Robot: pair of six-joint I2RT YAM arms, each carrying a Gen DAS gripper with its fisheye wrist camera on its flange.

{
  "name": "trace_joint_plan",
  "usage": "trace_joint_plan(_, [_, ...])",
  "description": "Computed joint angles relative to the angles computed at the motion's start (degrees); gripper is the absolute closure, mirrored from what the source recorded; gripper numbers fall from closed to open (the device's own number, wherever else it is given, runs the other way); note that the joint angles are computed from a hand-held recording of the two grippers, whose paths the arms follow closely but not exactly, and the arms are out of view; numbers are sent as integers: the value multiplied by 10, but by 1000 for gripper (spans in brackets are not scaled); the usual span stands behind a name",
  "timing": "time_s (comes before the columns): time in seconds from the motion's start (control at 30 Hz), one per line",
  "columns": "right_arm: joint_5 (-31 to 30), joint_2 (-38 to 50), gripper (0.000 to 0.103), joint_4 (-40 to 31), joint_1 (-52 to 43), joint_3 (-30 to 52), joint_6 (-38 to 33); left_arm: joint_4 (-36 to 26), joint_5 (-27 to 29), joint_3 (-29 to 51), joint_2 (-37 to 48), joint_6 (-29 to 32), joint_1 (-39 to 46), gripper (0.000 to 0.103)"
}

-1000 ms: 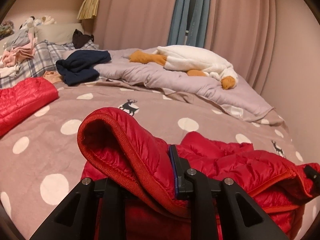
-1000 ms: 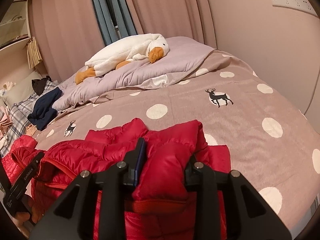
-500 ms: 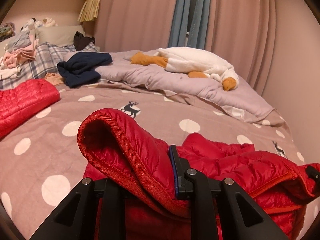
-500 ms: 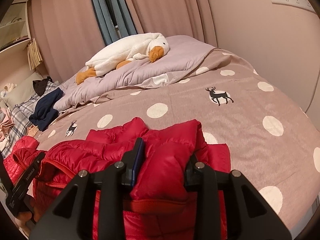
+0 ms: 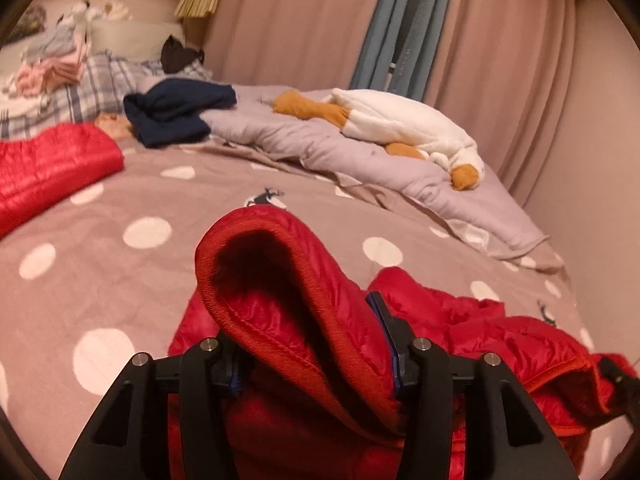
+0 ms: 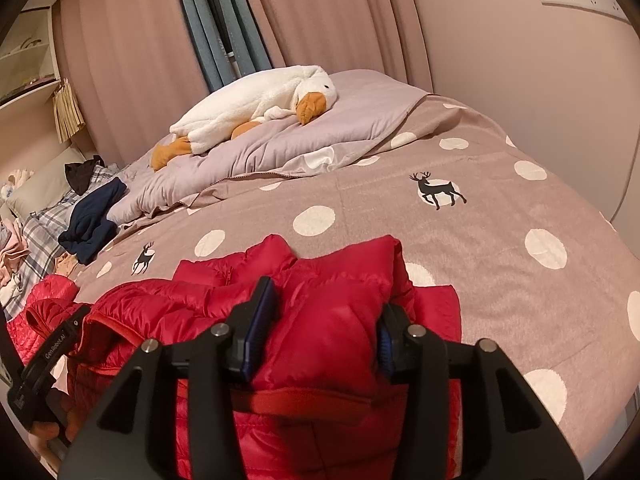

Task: Fold large clothes
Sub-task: 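Carry the held hem with both tools over the jacket body toward the collar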

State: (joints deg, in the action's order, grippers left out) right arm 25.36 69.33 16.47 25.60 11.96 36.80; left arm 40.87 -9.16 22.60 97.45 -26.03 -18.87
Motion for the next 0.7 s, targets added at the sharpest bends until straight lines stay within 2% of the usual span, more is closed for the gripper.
trace_joint_plan(0.07, [-2,-1,56,0,-1,0,0,5,8,-1,3,-1,3,52])
trace_joint_plan(0.13, [-1,0,45,-1,1,0,5,4,10,-2,0,-1,2,49])
trace_joint_plan(0.2, [11,-3,38,-7,9,0,10,4,11,-4,-4,-3,2,44])
trace_joint_plan(0.47, [10,-5,32,-15,9,2,19,7,8,-7,-4,-9,6,38])
trace_joint_plan(0.6, [6,-16,28,-14,1,-2,19,36,1,-21,-8,7,1,36])
trace_joint_plan(0.67, [8,-22,23,-9,1,-7,18,57,4,-28,-7,15,1,30])
trace_joint_plan(0.7, [10,-25,20,-7,1,-8,18,74,14,-34,-6,17,5,21])
